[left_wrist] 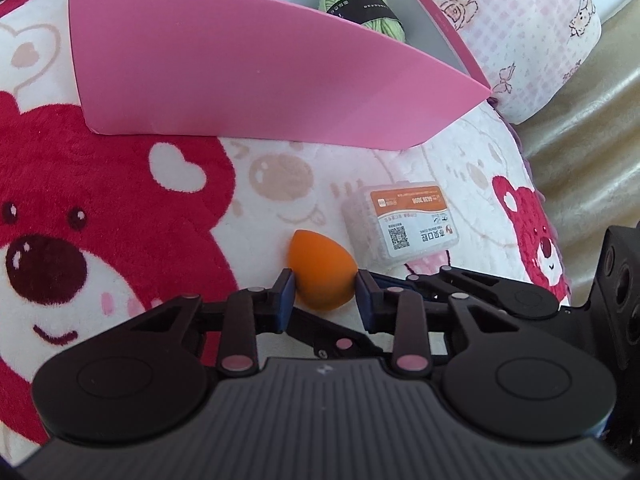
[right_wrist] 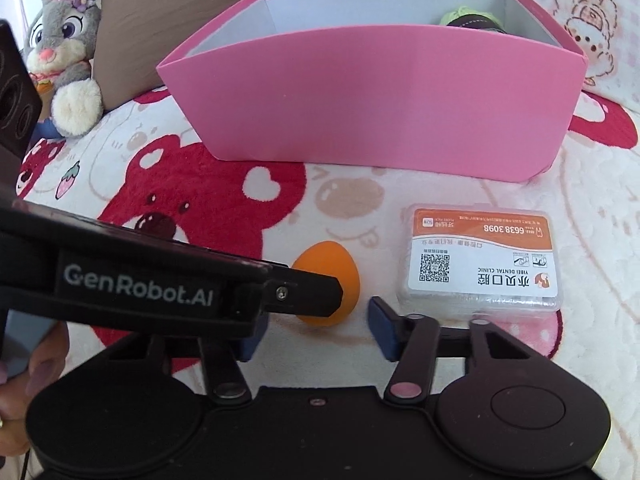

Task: Organize objects
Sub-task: 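Close the left gripper on the orange sponge, then lift the orange sponge with the left gripper toward the pink box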

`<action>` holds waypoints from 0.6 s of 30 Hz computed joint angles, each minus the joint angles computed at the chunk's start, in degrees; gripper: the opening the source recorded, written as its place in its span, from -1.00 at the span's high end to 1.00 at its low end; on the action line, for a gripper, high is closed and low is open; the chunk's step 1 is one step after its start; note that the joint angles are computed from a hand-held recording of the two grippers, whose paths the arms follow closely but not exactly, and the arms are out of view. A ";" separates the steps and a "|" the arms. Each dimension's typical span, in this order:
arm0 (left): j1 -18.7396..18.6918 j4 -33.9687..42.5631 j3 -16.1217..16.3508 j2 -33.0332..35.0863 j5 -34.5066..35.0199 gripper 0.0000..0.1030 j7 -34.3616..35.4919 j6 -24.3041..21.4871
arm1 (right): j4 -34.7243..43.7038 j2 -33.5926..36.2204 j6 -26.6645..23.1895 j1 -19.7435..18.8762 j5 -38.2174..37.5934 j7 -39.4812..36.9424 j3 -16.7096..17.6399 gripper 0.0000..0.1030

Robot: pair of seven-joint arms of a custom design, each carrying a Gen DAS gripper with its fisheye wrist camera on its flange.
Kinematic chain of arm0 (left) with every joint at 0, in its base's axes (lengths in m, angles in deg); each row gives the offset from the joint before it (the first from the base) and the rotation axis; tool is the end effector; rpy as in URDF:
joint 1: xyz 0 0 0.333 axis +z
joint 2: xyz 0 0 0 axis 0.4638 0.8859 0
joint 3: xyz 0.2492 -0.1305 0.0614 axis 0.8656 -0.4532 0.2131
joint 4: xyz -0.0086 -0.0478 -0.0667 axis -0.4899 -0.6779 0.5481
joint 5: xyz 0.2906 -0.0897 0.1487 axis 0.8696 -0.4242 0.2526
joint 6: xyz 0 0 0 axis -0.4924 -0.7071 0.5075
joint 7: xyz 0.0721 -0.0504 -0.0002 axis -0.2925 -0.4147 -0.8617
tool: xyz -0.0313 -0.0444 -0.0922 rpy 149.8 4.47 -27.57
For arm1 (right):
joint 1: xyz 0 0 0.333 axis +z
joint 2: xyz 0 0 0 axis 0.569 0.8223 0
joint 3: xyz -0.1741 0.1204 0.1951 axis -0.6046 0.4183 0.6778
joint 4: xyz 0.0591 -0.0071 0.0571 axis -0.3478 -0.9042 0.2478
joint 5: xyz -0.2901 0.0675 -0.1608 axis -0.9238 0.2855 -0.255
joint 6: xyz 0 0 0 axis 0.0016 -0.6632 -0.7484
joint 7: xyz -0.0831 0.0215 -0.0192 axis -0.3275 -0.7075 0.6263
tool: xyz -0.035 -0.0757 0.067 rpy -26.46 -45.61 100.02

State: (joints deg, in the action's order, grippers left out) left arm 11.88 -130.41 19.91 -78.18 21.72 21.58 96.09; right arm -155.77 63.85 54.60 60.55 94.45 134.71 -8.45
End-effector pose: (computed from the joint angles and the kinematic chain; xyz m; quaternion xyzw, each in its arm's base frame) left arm 0.4410 -0.2862 0.4631 -0.7830 0.5030 -0.3608 0.0614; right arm 0.5055 0.3647 0.4863 -0.9027 0.2790 -0.0118 0.3273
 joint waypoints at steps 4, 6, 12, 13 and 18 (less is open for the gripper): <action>0.33 -0.17 0.16 -0.03 2.74 0.39 -2.36 0.55 | -0.19 0.08 0.73 0.20 -0.43 0.05 -0.13 0.23; 0.27 0.11 0.06 0.11 3.76 0.39 -2.77 0.16 | 0.08 0.22 0.36 0.12 -0.43 0.17 -0.09 0.24; 0.19 -0.13 -0.16 -1.39 3.54 0.39 -2.70 -0.04 | -1.16 -1.11 0.55 0.22 -0.61 -1.48 0.13 0.24; 0.20 -0.56 -0.12 -1.67 2.47 0.39 -2.16 0.49 | -1.10 -1.10 0.47 0.27 -0.61 -1.46 0.11 0.24; -0.10 -0.82 -0.39 -1.64 -1.98 0.39 1.22 0.09 | -0.42 -0.88 -0.31 0.32 -0.73 -0.89 -0.11 0.24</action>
State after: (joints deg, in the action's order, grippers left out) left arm 11.78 -131.23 19.52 -79.81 19.74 22.80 96.18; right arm -156.20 62.97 54.29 60.87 93.72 133.82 -8.56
